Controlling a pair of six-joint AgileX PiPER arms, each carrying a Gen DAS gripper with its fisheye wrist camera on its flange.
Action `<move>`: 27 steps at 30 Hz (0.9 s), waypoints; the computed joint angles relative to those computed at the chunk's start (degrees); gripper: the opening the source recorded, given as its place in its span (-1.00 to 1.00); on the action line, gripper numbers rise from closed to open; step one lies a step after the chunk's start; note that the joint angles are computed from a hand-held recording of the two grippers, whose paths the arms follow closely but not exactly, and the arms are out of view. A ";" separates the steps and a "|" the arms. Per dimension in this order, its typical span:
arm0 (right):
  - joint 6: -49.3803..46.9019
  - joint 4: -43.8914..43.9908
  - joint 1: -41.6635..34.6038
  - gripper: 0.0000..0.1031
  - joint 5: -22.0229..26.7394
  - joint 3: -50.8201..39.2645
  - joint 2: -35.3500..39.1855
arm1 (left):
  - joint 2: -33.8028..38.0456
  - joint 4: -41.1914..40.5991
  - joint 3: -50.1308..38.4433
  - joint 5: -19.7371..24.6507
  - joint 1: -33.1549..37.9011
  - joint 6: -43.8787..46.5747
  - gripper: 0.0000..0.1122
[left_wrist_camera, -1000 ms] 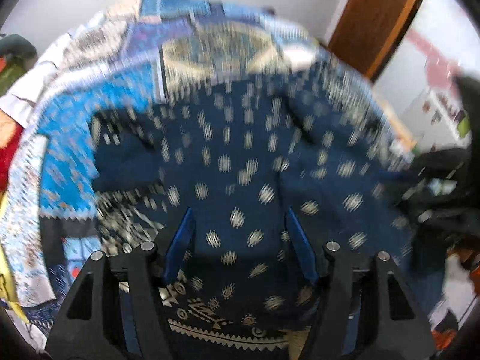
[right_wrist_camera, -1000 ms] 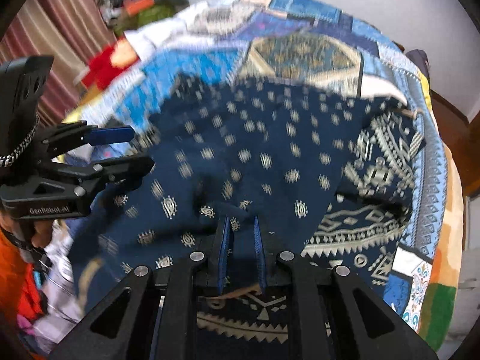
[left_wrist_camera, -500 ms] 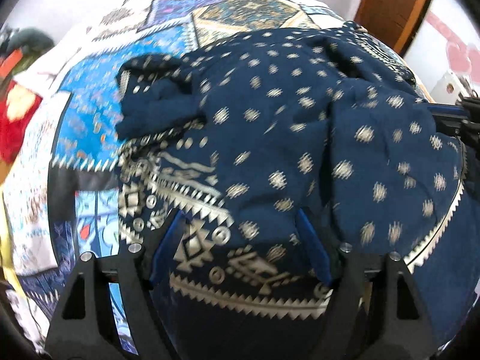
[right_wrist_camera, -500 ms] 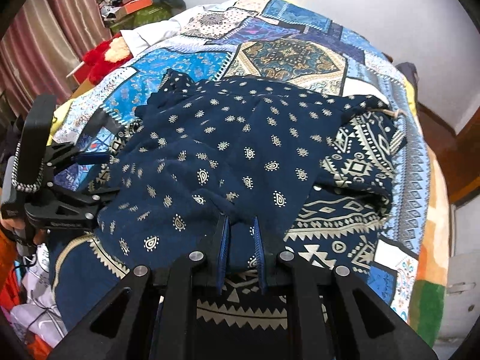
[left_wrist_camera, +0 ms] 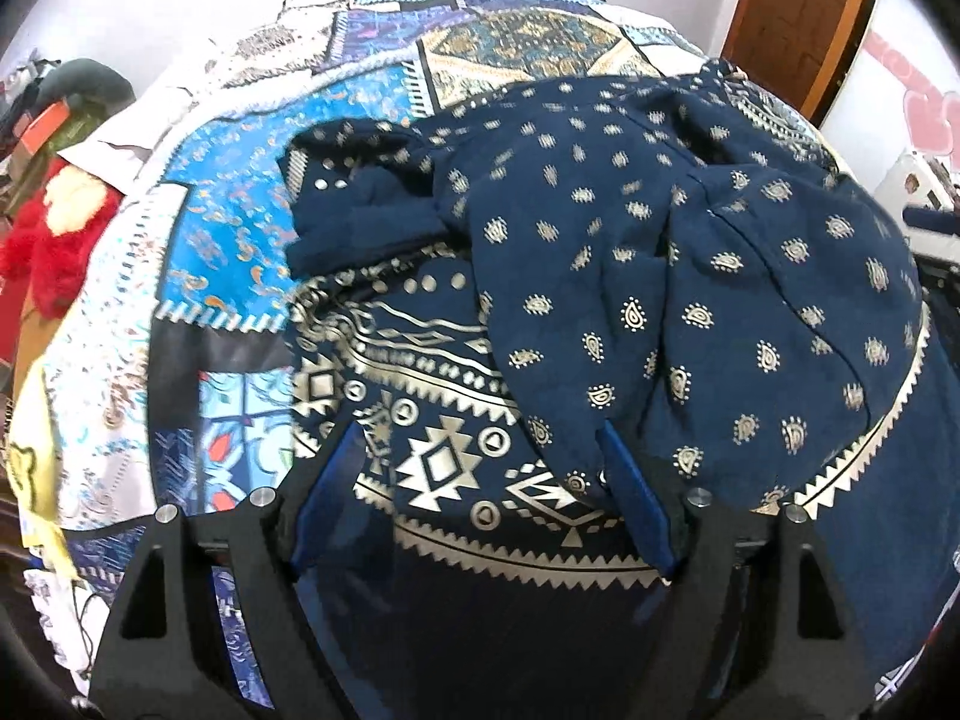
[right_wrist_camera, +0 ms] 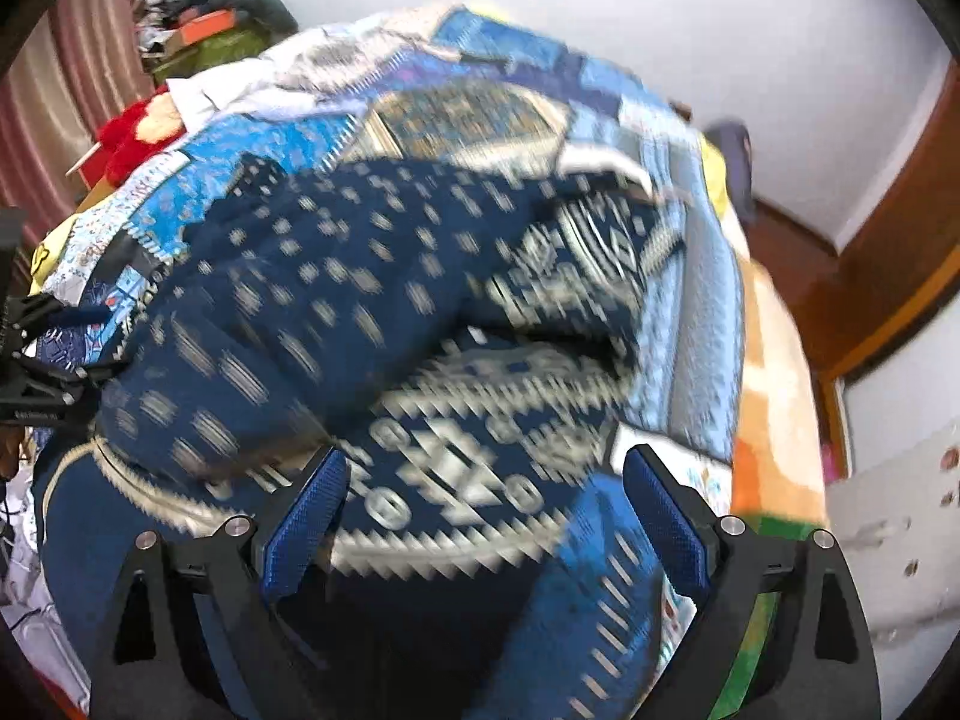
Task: Fold large clothes
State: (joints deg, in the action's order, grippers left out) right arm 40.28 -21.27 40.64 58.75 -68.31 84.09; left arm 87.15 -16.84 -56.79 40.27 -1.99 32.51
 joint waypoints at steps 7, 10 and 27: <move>-8.46 14.31 -13.44 0.79 -6.48 2.86 -5.07 | 3.47 -0.04 -9.82 2.16 4.51 -3.14 0.49; -12.65 21.33 -19.80 0.79 -9.00 1.53 -4.25 | 8.56 -1.00 -16.93 4.28 6.84 -4.84 0.60; -32.96 47.31 -37.82 0.79 -10.21 -14.69 21.12 | 53.77 -6.65 -70.88 27.02 7.69 -19.07 0.60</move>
State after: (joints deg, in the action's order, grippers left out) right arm 7.32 26.04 2.81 48.54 -83.00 105.21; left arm 140.92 -23.49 -127.67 67.29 5.70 13.43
